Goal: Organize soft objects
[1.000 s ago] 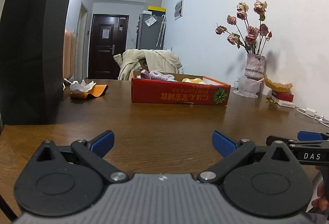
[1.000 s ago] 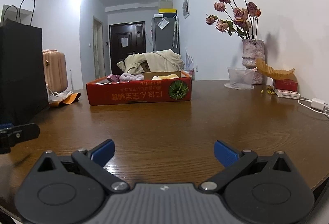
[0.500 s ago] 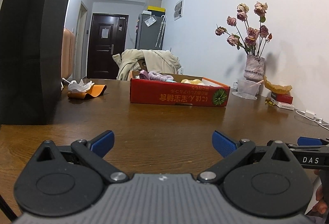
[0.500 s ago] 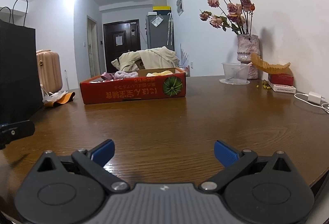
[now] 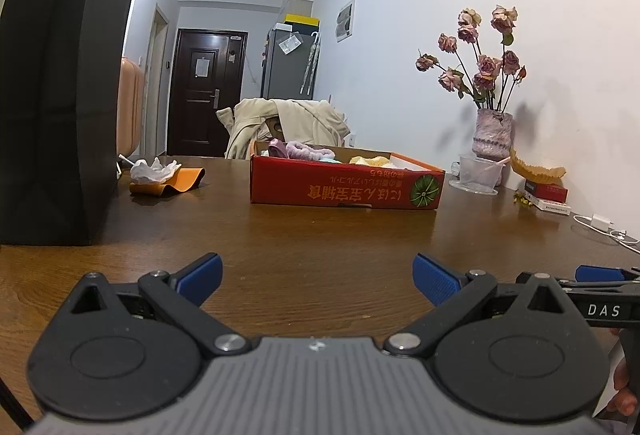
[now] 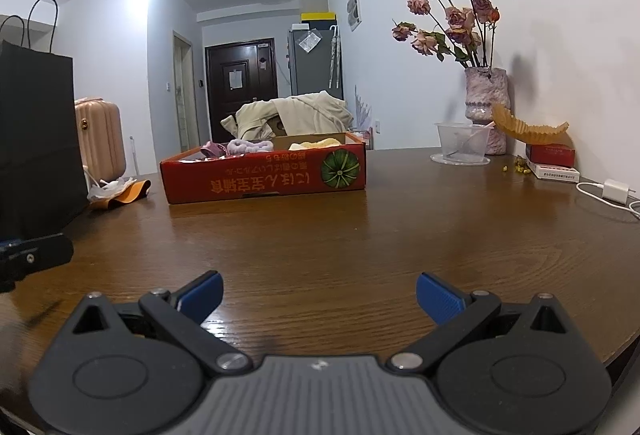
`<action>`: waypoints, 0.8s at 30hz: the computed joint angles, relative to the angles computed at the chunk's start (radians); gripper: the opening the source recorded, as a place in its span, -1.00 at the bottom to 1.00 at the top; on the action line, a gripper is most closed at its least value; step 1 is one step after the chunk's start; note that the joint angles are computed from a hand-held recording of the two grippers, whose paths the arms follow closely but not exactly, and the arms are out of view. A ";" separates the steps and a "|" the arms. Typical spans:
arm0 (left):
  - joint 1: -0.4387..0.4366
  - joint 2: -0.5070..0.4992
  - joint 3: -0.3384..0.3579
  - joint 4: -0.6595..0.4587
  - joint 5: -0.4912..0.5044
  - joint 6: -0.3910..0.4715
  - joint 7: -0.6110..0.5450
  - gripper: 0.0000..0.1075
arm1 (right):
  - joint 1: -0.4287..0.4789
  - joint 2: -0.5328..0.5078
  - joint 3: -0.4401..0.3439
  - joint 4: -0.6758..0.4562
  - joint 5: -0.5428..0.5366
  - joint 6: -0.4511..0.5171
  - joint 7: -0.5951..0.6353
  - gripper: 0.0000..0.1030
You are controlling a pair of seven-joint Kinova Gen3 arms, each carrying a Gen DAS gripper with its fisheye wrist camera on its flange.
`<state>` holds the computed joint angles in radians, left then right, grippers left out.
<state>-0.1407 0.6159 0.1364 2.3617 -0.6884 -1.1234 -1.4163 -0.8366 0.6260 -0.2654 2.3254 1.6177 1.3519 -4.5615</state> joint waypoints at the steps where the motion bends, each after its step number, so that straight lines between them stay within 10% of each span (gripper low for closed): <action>1: -0.002 0.002 -0.001 0.001 -0.002 -0.003 -0.001 0.92 | 0.001 -0.001 0.000 0.000 0.001 -0.002 0.002 1.00; 24: -0.014 -0.007 0.000 -0.009 -0.054 0.015 0.008 0.92 | -0.002 0.003 0.002 -0.003 -0.006 -0.007 -0.002 1.00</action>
<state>-0.1552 0.6088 0.1368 2.3529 -0.7424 -1.1085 -1.4082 -0.8384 0.6294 -0.2631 2.3225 1.6116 1.3452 -4.5633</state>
